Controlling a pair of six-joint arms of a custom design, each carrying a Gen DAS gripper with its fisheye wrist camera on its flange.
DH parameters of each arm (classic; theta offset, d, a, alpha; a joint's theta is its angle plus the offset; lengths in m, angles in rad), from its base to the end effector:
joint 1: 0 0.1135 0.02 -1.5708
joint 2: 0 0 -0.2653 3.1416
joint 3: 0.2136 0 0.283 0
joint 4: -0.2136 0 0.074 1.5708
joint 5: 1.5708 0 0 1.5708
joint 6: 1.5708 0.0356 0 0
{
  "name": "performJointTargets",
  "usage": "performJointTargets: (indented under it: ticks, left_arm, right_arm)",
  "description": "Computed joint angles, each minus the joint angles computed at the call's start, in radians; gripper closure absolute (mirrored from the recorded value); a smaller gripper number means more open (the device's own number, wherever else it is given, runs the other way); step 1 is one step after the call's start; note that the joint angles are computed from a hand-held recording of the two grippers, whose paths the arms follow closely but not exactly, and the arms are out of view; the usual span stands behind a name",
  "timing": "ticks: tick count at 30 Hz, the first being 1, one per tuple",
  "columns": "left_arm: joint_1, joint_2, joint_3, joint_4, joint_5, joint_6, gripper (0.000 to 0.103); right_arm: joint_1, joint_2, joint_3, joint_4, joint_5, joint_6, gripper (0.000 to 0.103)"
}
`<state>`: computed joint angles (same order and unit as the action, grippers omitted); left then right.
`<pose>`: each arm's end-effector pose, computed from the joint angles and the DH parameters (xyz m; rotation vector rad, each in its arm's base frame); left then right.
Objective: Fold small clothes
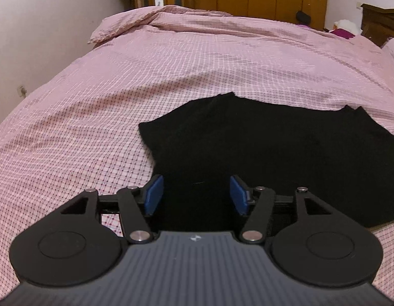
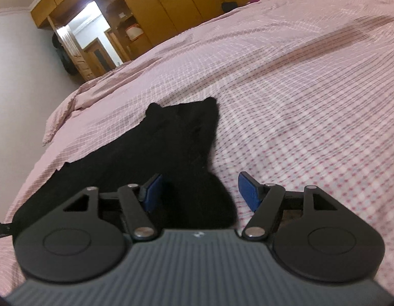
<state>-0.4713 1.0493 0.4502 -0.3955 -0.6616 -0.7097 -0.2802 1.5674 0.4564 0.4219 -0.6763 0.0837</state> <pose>0.1932 -0.0739 0.1515 -0.5054 2.2535 0.2763 0.2696 -0.0544 0.0929 0.0378 2.1575 0.6464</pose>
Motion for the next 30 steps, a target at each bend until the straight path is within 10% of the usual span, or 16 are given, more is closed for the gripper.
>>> performJointTargets:
  ticks: [19,23,30]
  left_arm:
    - [0.107,0.009,-0.053,0.08,0.119,-0.024,0.037]
    - [0.092,-0.019,-0.047,0.032,0.101,-0.048,0.037]
    - [0.059,-0.037,-0.034,-0.043,0.08,-0.077,0.037]
  right_arm:
    - [0.106,0.239,0.1,0.289,-0.045,0.279,0.037]
    - [0.131,0.247,0.115,0.265,0.019,0.261,0.071]
    - [0.135,0.213,0.104,0.275,0.032,0.295,0.082]
